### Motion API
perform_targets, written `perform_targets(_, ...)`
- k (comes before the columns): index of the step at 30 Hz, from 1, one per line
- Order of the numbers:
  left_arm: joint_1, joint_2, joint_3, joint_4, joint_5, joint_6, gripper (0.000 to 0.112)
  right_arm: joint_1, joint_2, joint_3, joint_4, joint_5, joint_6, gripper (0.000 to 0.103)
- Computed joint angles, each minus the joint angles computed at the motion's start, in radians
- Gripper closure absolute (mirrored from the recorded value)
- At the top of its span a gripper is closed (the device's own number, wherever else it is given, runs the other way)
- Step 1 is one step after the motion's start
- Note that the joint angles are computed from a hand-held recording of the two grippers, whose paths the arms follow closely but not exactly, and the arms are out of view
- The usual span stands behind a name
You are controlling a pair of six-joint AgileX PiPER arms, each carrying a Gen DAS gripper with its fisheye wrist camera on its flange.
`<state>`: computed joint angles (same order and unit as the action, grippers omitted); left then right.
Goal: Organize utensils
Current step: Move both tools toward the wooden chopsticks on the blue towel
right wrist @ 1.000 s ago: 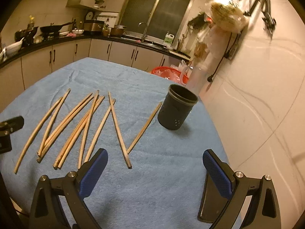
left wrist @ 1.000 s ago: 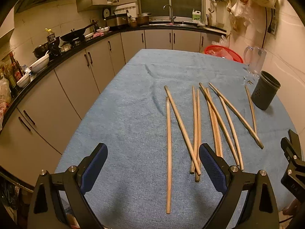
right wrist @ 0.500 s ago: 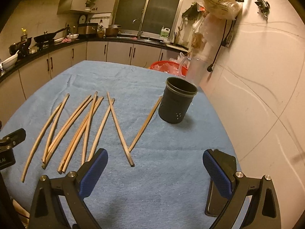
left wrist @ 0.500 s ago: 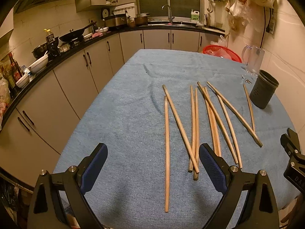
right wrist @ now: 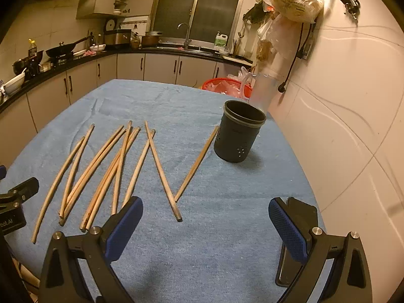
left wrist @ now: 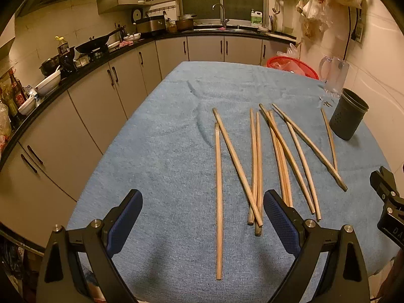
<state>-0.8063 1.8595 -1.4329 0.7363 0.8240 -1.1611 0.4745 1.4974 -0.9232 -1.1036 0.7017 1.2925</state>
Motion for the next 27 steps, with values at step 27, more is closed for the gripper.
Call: perform_targets(27, 0.007, 0.006, 0.001, 0.002, -0.010, 0.003, 0.016, -0.010, 0.018, -0.033, 0.042, -0.025, -0.051, 0.003)
